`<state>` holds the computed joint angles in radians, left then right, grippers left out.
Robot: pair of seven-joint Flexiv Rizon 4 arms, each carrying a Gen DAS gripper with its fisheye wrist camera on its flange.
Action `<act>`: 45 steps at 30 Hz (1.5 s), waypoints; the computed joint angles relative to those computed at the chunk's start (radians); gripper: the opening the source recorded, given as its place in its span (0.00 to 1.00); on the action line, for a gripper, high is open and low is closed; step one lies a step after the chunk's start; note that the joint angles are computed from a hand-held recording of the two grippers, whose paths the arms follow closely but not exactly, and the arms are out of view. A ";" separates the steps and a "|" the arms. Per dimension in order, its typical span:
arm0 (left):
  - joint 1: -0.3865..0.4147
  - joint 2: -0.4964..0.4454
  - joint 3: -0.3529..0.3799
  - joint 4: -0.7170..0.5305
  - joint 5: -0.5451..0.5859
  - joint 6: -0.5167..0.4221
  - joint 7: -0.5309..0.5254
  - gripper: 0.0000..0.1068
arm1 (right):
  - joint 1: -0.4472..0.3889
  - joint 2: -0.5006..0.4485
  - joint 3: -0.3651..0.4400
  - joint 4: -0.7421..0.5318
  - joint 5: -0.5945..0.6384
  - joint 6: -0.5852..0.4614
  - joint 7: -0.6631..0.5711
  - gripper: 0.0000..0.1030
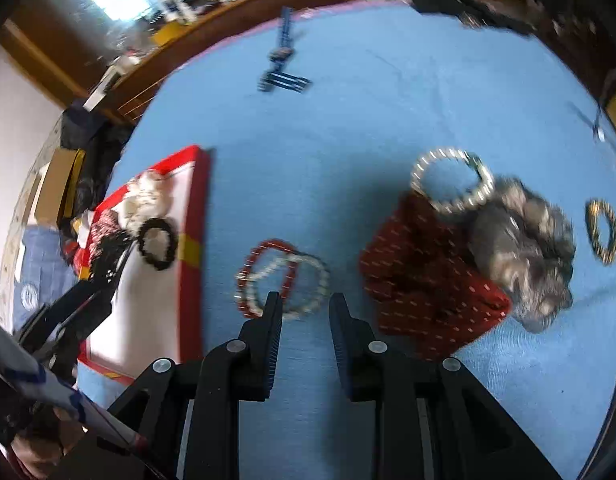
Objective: Organize jewelry
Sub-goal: 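Withdraw both open tools from the tray toward the remaining jewelry, then grasp the red bead bracelet with the left tool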
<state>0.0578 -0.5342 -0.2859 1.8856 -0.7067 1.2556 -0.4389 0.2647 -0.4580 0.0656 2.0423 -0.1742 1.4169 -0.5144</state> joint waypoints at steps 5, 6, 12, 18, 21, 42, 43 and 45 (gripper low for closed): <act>-0.004 0.019 -0.004 0.037 0.001 -0.002 0.018 0.51 | -0.016 -0.027 0.011 -0.006 0.020 0.003 -0.006 0.25; -0.006 0.022 -0.004 0.044 0.002 -0.002 0.024 0.51 | -0.019 -0.036 0.014 -0.015 0.020 0.003 -0.015 0.25; -0.015 0.029 0.008 0.058 0.009 0.000 0.028 0.51 | 0.013 -0.076 -0.024 -0.050 -0.014 -0.020 -0.029 0.25; -0.024 0.024 0.018 0.043 0.018 -0.024 0.013 0.51 | 0.072 -0.060 -0.096 -0.055 -0.125 -0.133 0.001 0.04; -0.030 0.022 0.016 0.034 0.026 -0.045 0.014 0.51 | 0.072 -0.018 -0.098 0.000 -0.143 -0.124 0.043 0.03; -0.219 -0.147 0.089 -0.133 0.321 -0.086 -0.126 0.47 | 0.025 0.242 -0.116 0.399 -0.447 0.051 0.432 0.04; -0.225 -0.155 0.096 -0.144 0.338 -0.094 -0.142 0.45 | 0.021 0.246 -0.115 0.404 -0.450 0.058 0.430 0.04; -0.208 -0.162 0.065 -0.133 0.340 -0.051 -0.134 0.45 | 0.015 0.249 -0.114 0.408 -0.452 0.067 0.426 0.04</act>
